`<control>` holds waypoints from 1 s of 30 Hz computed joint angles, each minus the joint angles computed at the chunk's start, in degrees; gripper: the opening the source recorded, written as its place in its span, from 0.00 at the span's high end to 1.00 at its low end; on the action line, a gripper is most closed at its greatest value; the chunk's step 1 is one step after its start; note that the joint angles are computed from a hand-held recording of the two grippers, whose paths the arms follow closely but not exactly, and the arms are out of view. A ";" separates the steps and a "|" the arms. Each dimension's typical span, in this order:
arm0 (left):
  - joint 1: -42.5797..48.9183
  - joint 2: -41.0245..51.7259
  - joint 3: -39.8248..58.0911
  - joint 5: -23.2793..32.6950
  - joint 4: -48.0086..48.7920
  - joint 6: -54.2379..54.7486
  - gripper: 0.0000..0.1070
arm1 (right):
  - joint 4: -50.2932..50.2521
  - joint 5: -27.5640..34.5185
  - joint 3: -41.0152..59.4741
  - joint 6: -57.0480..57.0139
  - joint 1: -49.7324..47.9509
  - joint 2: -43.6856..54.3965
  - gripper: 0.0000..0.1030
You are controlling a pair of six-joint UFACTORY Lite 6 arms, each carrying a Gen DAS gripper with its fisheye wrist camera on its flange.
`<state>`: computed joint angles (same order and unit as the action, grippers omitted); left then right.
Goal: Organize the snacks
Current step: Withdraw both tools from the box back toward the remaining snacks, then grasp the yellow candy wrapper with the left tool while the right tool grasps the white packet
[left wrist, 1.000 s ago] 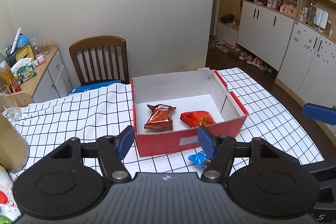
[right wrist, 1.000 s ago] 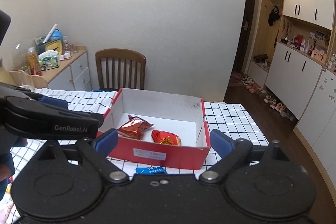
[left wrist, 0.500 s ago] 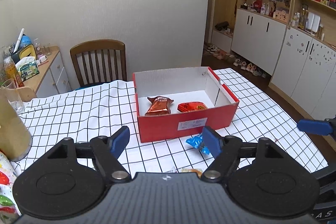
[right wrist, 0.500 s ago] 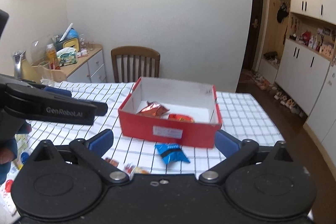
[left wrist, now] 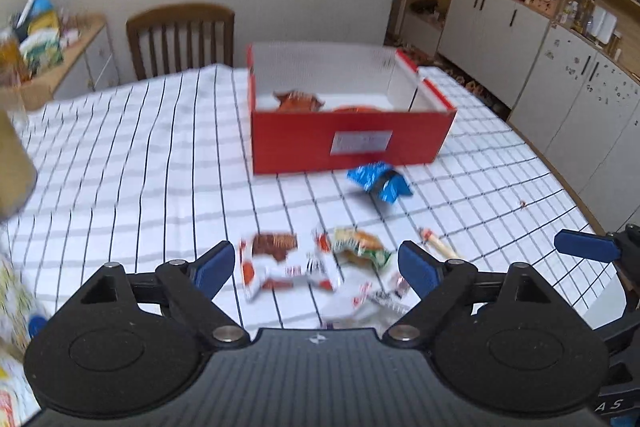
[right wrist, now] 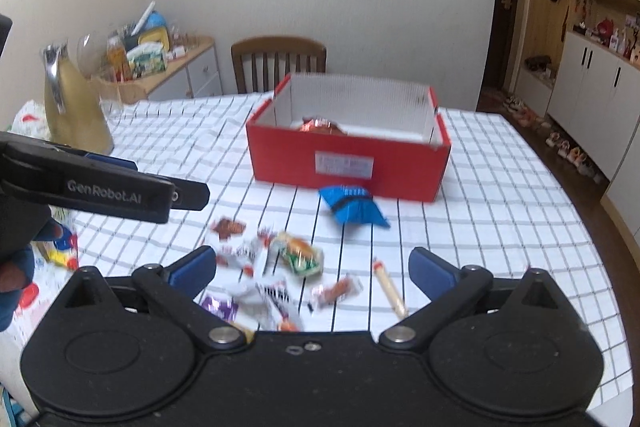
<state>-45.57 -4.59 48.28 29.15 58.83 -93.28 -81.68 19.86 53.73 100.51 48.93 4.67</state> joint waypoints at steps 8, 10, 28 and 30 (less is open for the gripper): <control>0.34 2.60 -5.75 -5.65 2.37 -8.11 0.17 | -12.31 -1.78 -6.28 14.86 -0.63 0.29 0.00; 0.83 4.31 -6.20 -7.73 3.05 -10.11 0.17 | -15.69 -2.78 -7.49 18.48 -1.31 0.59 0.00; -1.85 18.14 -3.47 -12.78 20.71 -34.36 0.17 | -47.00 -2.42 -10.90 47.34 -1.24 8.94 0.15; -1.90 19.30 -2.83 -13.11 22.00 -35.70 0.17 | -46.83 -1.40 -10.60 46.72 -0.62 9.82 0.15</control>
<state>-47.47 14.71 45.46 16.04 80.83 -128.98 -128.52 18.46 43.13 147.23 48.30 14.50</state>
